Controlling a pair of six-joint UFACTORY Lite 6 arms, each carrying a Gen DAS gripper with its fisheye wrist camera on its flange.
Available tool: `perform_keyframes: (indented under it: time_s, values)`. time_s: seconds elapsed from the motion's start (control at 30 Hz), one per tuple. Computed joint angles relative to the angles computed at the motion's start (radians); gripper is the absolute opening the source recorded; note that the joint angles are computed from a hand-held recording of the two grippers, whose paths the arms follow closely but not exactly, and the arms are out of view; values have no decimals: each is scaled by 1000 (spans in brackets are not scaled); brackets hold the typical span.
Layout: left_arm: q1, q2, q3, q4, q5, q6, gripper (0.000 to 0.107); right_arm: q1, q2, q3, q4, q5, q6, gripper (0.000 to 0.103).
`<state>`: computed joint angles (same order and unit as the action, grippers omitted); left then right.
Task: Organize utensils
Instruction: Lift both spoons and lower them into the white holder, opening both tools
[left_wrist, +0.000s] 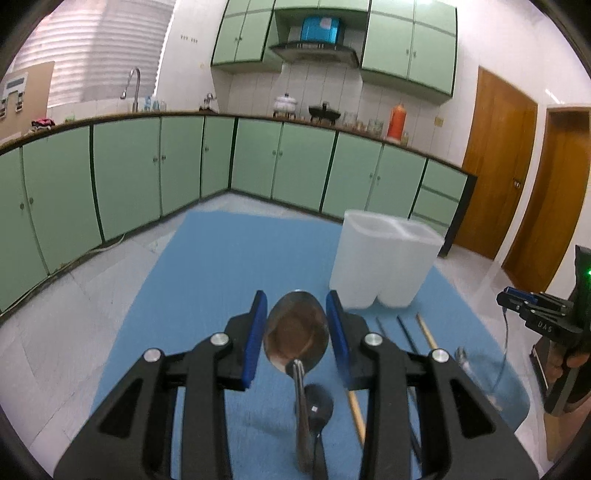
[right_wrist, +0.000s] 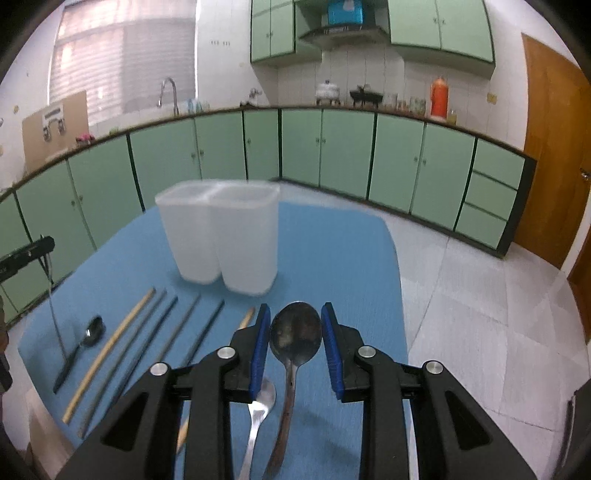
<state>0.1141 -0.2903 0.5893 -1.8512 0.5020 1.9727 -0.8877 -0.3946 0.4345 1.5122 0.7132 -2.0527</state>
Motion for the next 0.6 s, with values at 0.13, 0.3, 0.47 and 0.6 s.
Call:
perform_keyframes:
  time_s: [0.13,0.3,0.47,0.6]
  values:
    - [-44,-12,20,-80,-16,53,32,26,-26,5,78,6,-31,28]
    - [-118,14,71,-172,-52,107,32,70,3,49,137,1,-31,28]
    - [-161,63,142,-223,-60,128,32,113,8,100,158,-14,0,28]
    - [-214,103,243,-247,-83,124,32,152,17,163,175,-25,23,28]
